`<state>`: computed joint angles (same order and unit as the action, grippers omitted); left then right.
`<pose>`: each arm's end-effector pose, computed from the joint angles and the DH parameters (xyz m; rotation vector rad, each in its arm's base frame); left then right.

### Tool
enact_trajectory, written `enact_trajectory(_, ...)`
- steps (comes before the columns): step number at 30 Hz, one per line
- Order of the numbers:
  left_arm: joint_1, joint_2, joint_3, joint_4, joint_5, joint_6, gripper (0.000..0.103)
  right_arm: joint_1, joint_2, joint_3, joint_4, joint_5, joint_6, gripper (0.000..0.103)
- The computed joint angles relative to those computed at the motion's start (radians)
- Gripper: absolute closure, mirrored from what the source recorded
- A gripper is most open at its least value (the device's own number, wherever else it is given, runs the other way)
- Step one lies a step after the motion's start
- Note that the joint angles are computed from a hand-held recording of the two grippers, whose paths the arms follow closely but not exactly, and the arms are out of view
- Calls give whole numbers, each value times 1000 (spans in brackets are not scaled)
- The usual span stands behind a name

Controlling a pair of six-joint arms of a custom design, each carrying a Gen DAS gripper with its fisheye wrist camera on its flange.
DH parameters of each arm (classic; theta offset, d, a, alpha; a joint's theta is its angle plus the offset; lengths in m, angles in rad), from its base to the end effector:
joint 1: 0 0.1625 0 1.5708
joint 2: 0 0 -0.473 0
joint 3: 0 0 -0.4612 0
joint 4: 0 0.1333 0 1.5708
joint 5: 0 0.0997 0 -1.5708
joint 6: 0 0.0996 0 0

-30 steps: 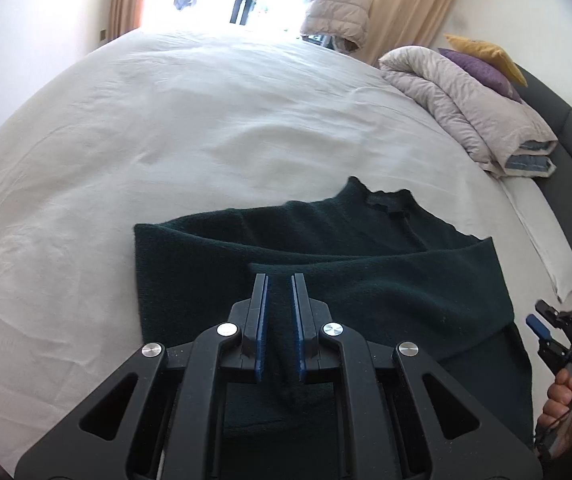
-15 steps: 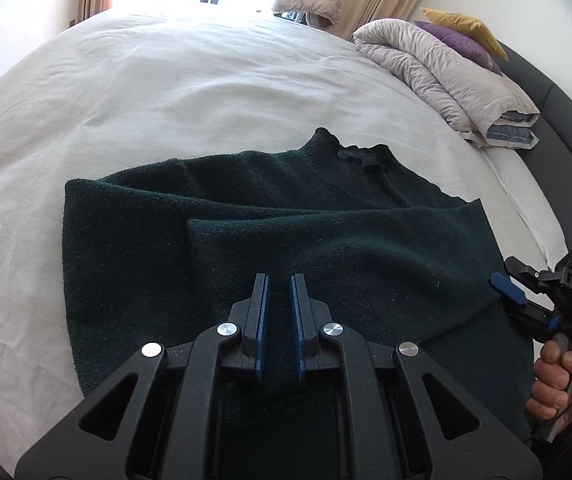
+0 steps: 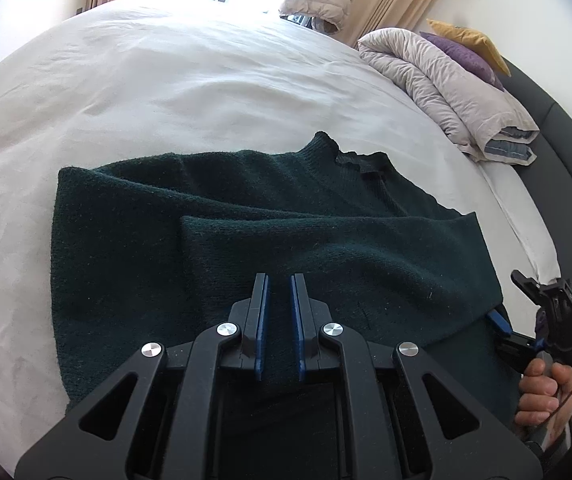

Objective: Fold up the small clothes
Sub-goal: 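Press the folded sweater side flat with the right tool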

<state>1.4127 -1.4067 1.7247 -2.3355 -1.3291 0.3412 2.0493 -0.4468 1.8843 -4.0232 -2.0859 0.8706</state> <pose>0.0533 -0.6637 0.4408 0.6172 2.7335 -0.6025 0.3575 -0.5063 -0.0513 0.8360 2.3524 -1.4790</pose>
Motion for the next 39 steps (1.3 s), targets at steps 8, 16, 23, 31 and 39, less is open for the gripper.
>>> enact_trajectory(8, -3, 18, -6, -8, -8, -7, 93, -50, 62, -50, -266, 52, -24, 41)
enact_trajectory(16, -9, 33, -3, -16, -34, 9, 93, -58, 66, -29, -363, 17, -65, 49)
enact_trajectory(23, -13, 58, -14, -30, -25, 18, 93, -64, 76, -21, -366, -11, -90, 63)
enact_trajectory(31, -23, 29, 23, -93, 12, 53, 93, -64, 88, -28, -390, -17, -108, 68)
enact_trajectory(39, 43, 72, -47, -19, -112, 0, 93, 73, 39, 12, -186, -257, -38, 40)
